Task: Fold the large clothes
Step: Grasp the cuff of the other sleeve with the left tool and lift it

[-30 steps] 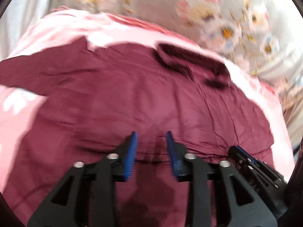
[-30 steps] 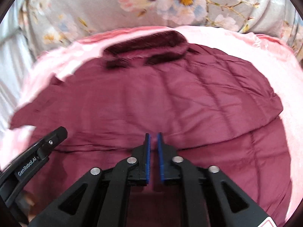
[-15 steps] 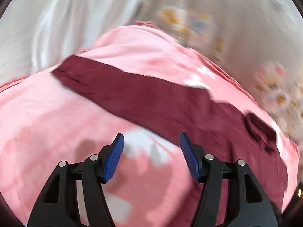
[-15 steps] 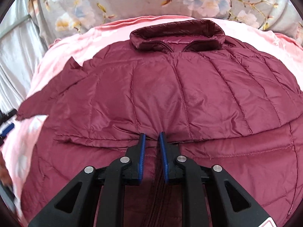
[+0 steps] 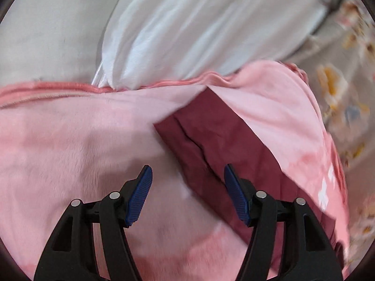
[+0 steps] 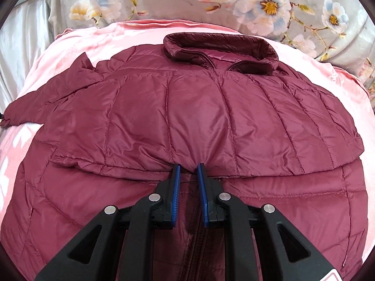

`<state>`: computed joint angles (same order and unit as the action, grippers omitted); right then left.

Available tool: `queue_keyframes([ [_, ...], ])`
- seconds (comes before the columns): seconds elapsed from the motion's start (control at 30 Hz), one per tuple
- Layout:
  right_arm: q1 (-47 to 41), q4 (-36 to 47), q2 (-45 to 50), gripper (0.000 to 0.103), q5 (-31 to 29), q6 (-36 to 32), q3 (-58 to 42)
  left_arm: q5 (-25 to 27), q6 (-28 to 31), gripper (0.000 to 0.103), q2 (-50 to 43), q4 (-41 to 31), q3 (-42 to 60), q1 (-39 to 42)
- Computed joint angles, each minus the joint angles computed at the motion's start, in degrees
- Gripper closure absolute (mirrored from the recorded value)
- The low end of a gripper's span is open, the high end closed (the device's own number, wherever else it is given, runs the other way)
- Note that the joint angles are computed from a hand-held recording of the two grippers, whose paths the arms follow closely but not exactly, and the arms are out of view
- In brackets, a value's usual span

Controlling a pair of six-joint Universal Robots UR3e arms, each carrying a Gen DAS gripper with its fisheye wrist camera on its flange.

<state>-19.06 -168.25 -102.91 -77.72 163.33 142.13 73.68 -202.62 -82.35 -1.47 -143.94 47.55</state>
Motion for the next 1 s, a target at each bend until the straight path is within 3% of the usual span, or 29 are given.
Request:
queue_keyframes([
  [0.07,0.13,-0.2,0.14,0.087,-0.27,-0.05,-0.02,-2.78,-0.44,0.043,-1.87,-0.02,0.44,2.21],
  [0.1,0.55,-0.45,0.41,0.087,-0.66,0.27,-0.17,-2.57,-0.8,0.048,-2.67,0.15,1.06,2.18],
  [0.17,0.78,-0.71,0.6,0.087,-0.96,0.41,-0.22,-2.99,-0.2,0.072,-3.39,0.02,2.36,1.83],
  [0.2,0.84,-0.77,0.61,0.087,-0.97,0.5,-0.18,-5.31,1.39,0.097,-3.31,-2.48,3.74,1.98],
  [0.23,0.81,-0.81,0.64,0.087,-0.91,0.53,-0.19,-6.08,1.36,0.1,-2.98,-4.37,4.92,1.38],
  [0.4,0.7,-0.75,0.42,0.087,-0.77,0.5,-0.04,-5.06,0.46,0.103,6.26,-8.38,8.95,-4.82],
  [0.5,0.23,-0.54,0.13,0.088,-0.21,0.37,0.07,-0.87,-2.17,0.103,10.92,-11.76,15.78,-14.87],
  [0.63,-0.81,0.09,-0.57,0.088,1.05,0.27,0.25,13.15,-4.9,0.103,7.45,-12.69,31.03,-38.53],
  [0.77,-5.12,1.39,-5.6,0.091,5.89,0.26,2.7,26.5,-3.36,0.103,-6.57,-12.82,50.11,-62.53],
  [0.87,-15.9,14.78,-20.94,0.091,16.56,-4.45,6.19,31.76,-2.94,0.103,-18.78,-16.34,65.38,-74.21],
  [1.0,-30.81,45.71,-44.94,0.091,25.91,-16.51,5.93,35.42,-1.87,0.103,-35.67,-23.44,86.82,-85.76],
])
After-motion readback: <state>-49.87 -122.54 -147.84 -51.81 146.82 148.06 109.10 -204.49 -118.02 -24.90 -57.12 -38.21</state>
